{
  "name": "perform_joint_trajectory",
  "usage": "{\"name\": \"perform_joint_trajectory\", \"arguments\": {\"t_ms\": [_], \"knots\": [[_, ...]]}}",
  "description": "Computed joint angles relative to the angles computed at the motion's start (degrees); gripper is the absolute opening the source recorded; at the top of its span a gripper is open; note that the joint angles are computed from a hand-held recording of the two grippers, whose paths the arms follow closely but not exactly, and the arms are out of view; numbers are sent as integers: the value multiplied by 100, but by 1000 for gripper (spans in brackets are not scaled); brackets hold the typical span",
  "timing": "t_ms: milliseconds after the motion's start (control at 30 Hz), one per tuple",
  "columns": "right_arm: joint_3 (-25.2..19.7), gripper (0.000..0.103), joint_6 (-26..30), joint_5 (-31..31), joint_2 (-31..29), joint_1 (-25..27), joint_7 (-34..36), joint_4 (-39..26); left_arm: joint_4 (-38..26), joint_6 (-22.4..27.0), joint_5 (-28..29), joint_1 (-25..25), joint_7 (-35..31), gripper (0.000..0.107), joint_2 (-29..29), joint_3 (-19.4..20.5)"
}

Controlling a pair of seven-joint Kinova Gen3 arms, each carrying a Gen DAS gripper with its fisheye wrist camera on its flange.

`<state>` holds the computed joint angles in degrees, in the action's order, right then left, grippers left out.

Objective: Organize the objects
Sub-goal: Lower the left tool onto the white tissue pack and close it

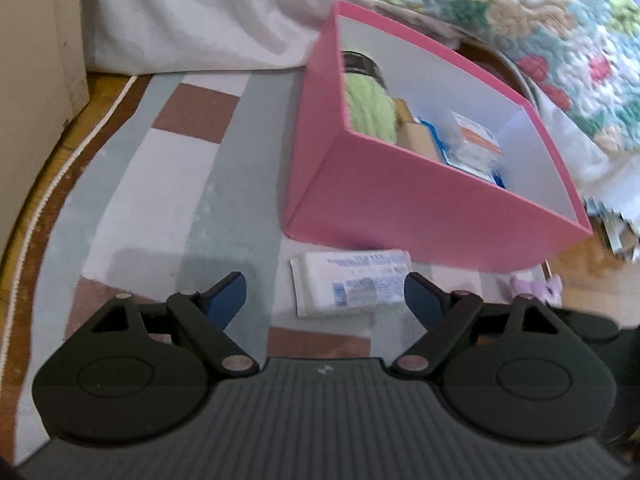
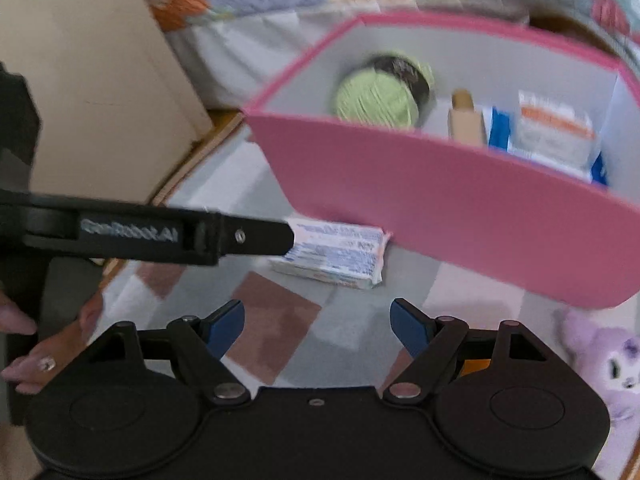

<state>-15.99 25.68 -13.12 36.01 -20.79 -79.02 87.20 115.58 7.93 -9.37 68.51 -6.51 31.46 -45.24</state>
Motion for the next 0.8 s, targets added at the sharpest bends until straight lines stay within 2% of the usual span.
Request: {"name": "perform_joint_trajectory", "arguments": {"t_ms": [33,133,233,300,367,433,467,500,600,667,800], "knots": [[139,84,37,54,85,-137,-119,-86,-33,47,57,26,115,85,106,-44],[323,84,-251,229,173,-355,-287,-51,-35,33,137,-221,139,85,183,225],[440,83,-740,412,194,-496,-452,115,-144,150,-98,22,101,85,382,36],[451,83,-978,507,230,-522,-546,169,-74,-94,-175,124,100,84,451,-67],[330,83,-1013,637,321,-458,-472,110,62,-464,-21,109,-26,77,477,-74],[311,83,-1168,772,355,-495,-415,156,82,-546,90,238,-155,65,563,-200],[264,83,-1223,837,378,-479,-353,168,137,-673,115,172,-274,54,520,-142],[190,83,-1273,885,399,-443,-284,178,245,-892,168,95,-361,49,452,-69],[104,85,-1398,973,349,-434,-166,299,506,-1402,444,-240,-448,46,257,268],[254,85,-1510,982,255,-565,-272,430,676,-1735,482,-676,-519,46,69,711],[-123,85,-1378,823,130,-168,-329,585,707,-1804,573,-1242,-670,46,-131,1339]]}}
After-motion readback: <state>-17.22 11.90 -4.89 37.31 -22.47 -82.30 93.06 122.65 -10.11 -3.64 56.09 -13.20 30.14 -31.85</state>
